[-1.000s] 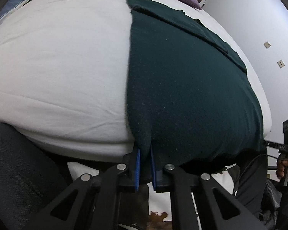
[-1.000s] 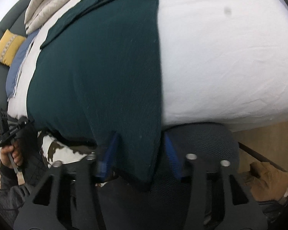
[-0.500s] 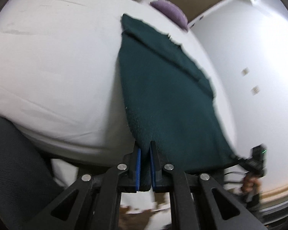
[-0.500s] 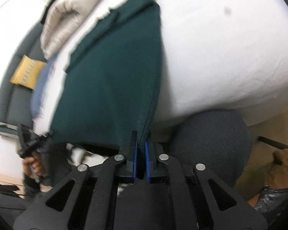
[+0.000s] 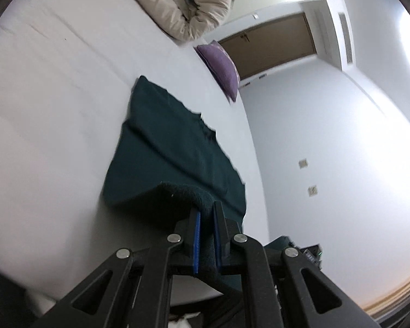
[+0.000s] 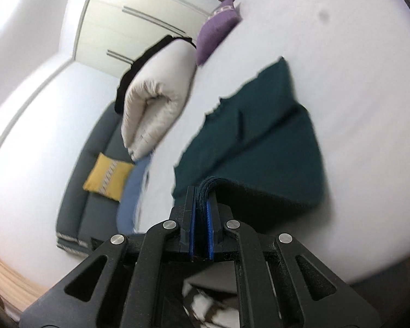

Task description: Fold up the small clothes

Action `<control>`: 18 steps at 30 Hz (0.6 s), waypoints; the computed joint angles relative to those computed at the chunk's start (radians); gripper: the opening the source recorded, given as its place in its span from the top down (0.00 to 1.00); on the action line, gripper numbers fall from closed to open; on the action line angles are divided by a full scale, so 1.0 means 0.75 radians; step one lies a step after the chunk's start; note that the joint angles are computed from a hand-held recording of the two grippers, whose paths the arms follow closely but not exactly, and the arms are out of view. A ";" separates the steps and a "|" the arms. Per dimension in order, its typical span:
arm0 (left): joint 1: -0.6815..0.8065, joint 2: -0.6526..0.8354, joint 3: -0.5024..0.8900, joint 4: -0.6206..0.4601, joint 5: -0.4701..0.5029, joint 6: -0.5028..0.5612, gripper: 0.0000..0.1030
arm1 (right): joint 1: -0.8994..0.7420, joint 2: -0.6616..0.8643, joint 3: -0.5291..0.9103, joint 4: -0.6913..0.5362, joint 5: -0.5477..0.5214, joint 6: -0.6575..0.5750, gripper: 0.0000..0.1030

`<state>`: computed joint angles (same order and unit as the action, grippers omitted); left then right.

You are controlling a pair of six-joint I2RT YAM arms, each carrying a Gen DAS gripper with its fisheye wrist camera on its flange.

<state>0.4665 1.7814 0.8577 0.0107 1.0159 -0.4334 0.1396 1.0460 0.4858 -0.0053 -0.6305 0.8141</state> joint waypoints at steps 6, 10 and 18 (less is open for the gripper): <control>-0.065 0.340 0.398 0.057 -0.029 -0.251 0.91 | 0.022 0.517 0.252 0.373 0.076 0.178 0.95; -0.114 0.564 0.721 0.021 -0.058 -0.388 0.91 | -0.011 0.849 0.504 0.489 0.102 0.263 0.95; -0.211 1.153 1.625 -0.332 -0.238 -0.497 0.91 | -0.030 1.442 1.157 0.356 0.188 0.300 0.95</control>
<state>0.3083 2.6463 2.0766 -0.2380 0.8377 -0.8063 0.1168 2.1276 1.3536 0.2620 -0.4898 1.0393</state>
